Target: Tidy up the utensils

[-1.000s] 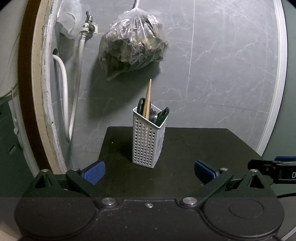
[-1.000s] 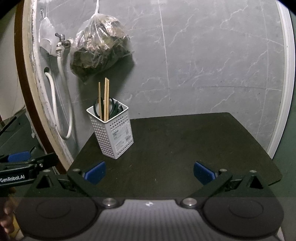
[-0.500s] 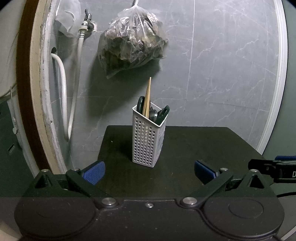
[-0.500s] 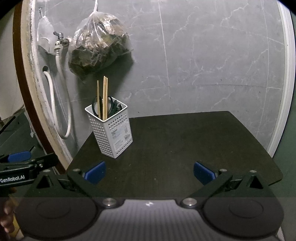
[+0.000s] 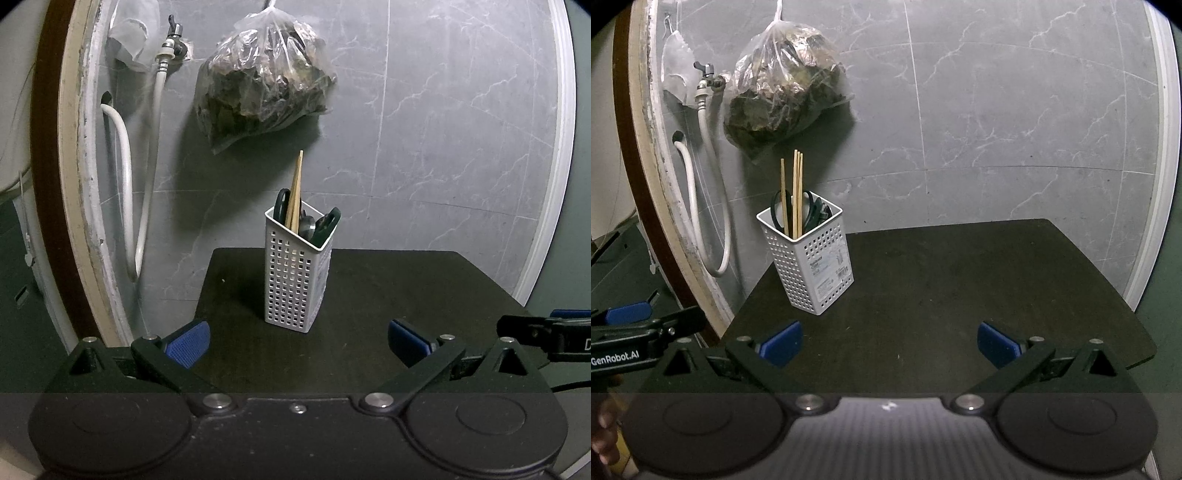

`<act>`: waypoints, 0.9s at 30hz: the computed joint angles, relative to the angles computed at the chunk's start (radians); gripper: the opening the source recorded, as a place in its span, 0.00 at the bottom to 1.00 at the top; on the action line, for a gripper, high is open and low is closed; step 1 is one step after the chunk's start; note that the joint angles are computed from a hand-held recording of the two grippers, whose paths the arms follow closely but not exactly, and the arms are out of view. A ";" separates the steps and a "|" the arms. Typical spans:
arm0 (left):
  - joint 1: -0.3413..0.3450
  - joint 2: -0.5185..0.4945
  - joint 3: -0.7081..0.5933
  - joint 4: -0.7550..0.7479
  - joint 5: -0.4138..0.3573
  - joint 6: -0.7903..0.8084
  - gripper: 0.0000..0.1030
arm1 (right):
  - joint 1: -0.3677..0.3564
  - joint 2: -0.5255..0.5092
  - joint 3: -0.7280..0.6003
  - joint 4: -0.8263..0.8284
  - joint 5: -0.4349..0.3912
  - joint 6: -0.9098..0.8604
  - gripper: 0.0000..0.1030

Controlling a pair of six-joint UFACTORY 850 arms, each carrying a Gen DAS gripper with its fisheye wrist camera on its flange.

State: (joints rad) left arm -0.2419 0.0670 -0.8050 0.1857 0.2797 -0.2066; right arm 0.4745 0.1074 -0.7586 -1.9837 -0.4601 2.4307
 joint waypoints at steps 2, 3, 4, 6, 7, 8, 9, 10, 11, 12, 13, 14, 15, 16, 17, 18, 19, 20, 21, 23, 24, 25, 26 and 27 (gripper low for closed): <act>0.000 -0.003 -0.001 -0.003 0.001 0.003 0.99 | 0.000 0.000 0.000 -0.001 0.001 0.000 1.00; 0.000 -0.004 -0.001 -0.007 0.001 0.006 0.99 | 0.000 0.000 0.000 -0.001 0.001 0.000 1.00; 0.000 -0.004 -0.001 -0.007 0.001 0.006 0.99 | -0.001 0.000 -0.001 0.000 0.000 0.000 1.00; 0.000 -0.004 -0.001 -0.002 0.002 0.003 0.99 | -0.002 -0.001 -0.001 -0.001 0.002 0.000 1.00; -0.001 -0.003 -0.001 -0.003 0.001 0.003 0.99 | -0.003 -0.001 -0.001 -0.002 0.003 0.000 1.00; -0.001 -0.002 -0.001 -0.004 0.001 0.004 0.99 | -0.003 -0.001 -0.001 -0.004 0.003 0.002 1.00; -0.001 -0.004 -0.001 -0.002 0.003 0.003 0.99 | -0.003 -0.001 -0.001 -0.004 0.004 0.001 1.00; -0.001 -0.005 -0.002 -0.001 0.003 0.003 0.99 | -0.003 -0.001 -0.001 -0.004 0.004 0.001 1.00; -0.001 -0.007 -0.003 -0.003 0.004 0.006 0.99 | -0.003 -0.001 -0.001 -0.004 0.004 0.001 1.00; -0.001 -0.007 -0.003 -0.006 0.003 0.008 0.99 | -0.004 -0.002 -0.002 -0.004 0.004 0.002 1.00; -0.001 -0.007 -0.003 -0.006 0.003 0.008 0.99 | -0.004 -0.001 -0.002 -0.005 0.004 0.003 1.00; -0.001 -0.007 -0.003 -0.005 0.004 0.007 0.99 | -0.005 -0.001 -0.001 -0.007 0.005 0.004 1.00; -0.001 -0.008 -0.003 -0.006 0.004 0.008 0.99 | -0.005 -0.002 -0.001 -0.008 0.005 0.005 1.00; -0.002 -0.008 -0.004 -0.009 0.003 0.011 0.99 | -0.006 -0.001 -0.001 -0.008 0.005 0.004 1.00; -0.002 -0.006 -0.003 -0.007 0.002 0.009 0.99 | -0.006 -0.001 -0.001 -0.008 0.005 0.004 1.00; -0.001 -0.007 -0.003 -0.005 0.003 0.008 0.99 | -0.006 -0.001 -0.001 -0.011 0.006 0.007 1.00; -0.001 -0.007 -0.003 -0.004 0.004 0.006 0.99 | -0.006 -0.001 -0.001 -0.012 0.006 0.008 1.00; -0.002 -0.007 -0.003 -0.006 0.003 0.008 0.99 | -0.007 0.000 0.000 -0.012 0.007 0.007 1.00; -0.002 -0.009 -0.004 -0.006 0.003 0.009 0.99 | -0.007 0.000 0.000 -0.012 0.007 0.007 1.00; -0.002 -0.008 -0.003 -0.010 0.003 0.011 0.99 | -0.006 0.000 0.001 -0.012 0.006 0.008 1.00; -0.002 -0.008 -0.003 -0.009 0.003 0.010 0.99 | -0.005 0.001 0.002 -0.013 0.004 0.008 1.00; -0.002 -0.008 -0.004 -0.010 0.003 0.011 0.99 | -0.005 0.002 0.003 -0.014 0.003 0.009 1.00; -0.002 -0.008 -0.004 -0.010 0.003 0.011 0.99 | -0.007 0.002 0.004 -0.021 0.002 0.014 1.00; -0.002 -0.008 -0.004 -0.008 0.003 0.010 0.99 | -0.008 0.001 0.004 -0.027 0.002 0.020 1.00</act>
State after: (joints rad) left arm -0.2440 0.0586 -0.8086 0.1773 0.2830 -0.1967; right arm 0.4662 0.1085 -0.7546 -2.0109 -0.4585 2.4503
